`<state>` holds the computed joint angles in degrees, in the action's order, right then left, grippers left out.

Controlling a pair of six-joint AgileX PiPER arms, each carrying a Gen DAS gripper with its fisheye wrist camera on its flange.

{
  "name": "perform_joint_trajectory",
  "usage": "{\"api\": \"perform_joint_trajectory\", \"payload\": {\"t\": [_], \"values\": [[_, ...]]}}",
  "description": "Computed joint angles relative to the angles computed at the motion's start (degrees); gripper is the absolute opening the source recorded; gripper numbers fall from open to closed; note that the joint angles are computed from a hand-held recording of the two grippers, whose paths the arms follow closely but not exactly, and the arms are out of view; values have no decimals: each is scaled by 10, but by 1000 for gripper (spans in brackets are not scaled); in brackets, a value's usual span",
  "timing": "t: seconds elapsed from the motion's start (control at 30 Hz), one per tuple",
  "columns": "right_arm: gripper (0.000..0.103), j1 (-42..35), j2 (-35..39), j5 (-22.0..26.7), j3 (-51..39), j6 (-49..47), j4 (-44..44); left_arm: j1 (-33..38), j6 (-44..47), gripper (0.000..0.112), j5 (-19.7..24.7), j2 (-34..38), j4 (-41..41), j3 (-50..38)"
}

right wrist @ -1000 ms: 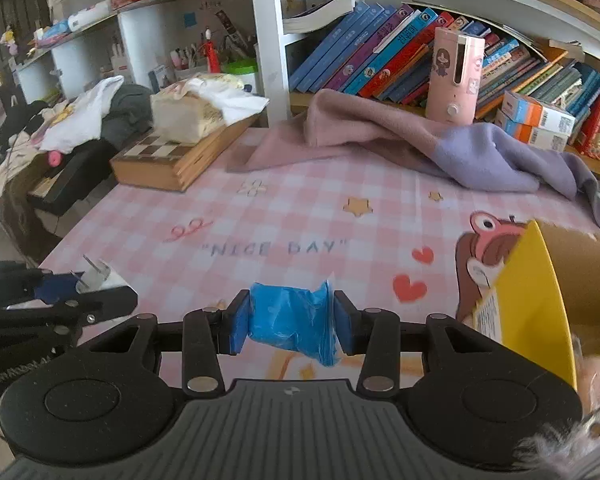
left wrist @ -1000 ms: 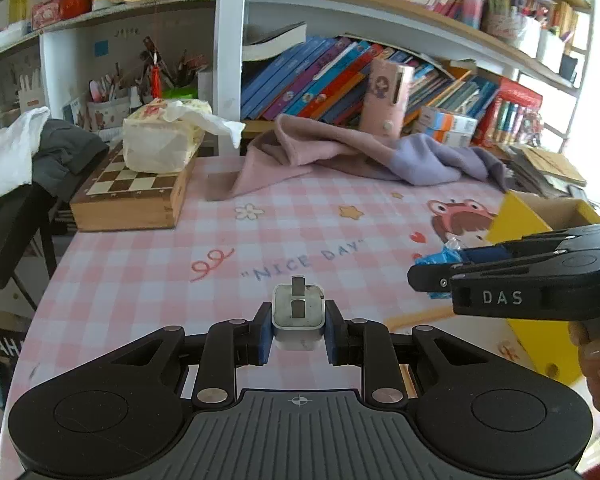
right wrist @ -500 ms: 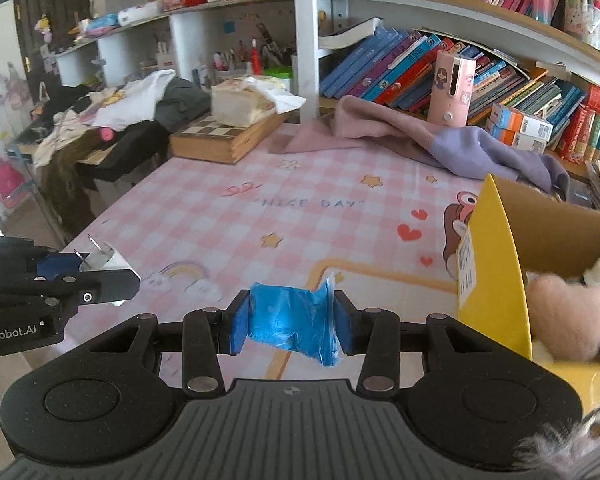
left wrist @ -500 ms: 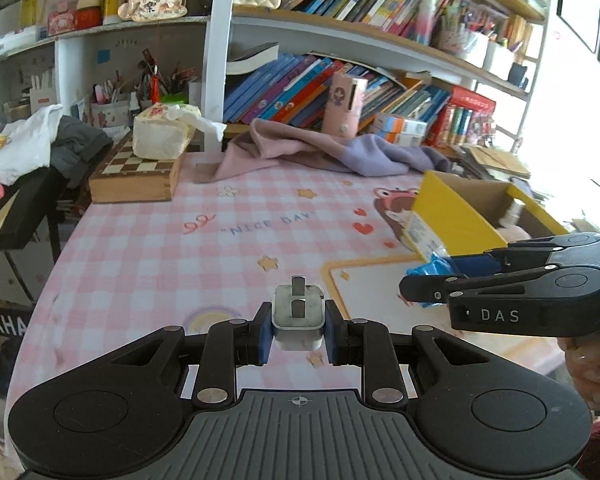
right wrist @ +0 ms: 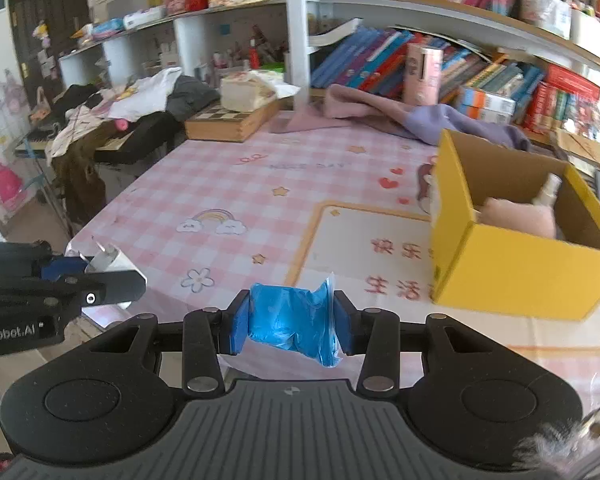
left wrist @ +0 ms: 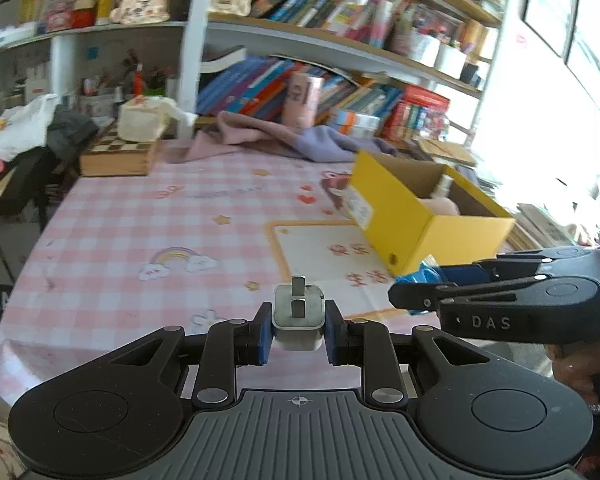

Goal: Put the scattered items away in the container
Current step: 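Carry the white plug with the left tool while the right carries the blue item to the box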

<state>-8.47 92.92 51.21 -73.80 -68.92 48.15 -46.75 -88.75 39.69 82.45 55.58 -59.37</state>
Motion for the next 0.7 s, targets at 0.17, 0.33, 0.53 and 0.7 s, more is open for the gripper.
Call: {"api": "perform_joint_trajectory", "payload": {"t": [0.17, 0.33, 0.53, 0.7], "values": [[40, -34, -27, 4, 25, -7, -4, -23, 5, 24, -11, 11, 5, -14], [40, -75, -46, 6, 44, -4, -9, -33, 28, 24, -36, 30, -9, -32], [40, -122, -61, 8, 58, 6, -18, -36, 71, 24, -72, 55, -34, -56], [40, -152, -68, 8, 65, 13, -25, -32, 113, 24, -102, 75, -63, -75]]}}
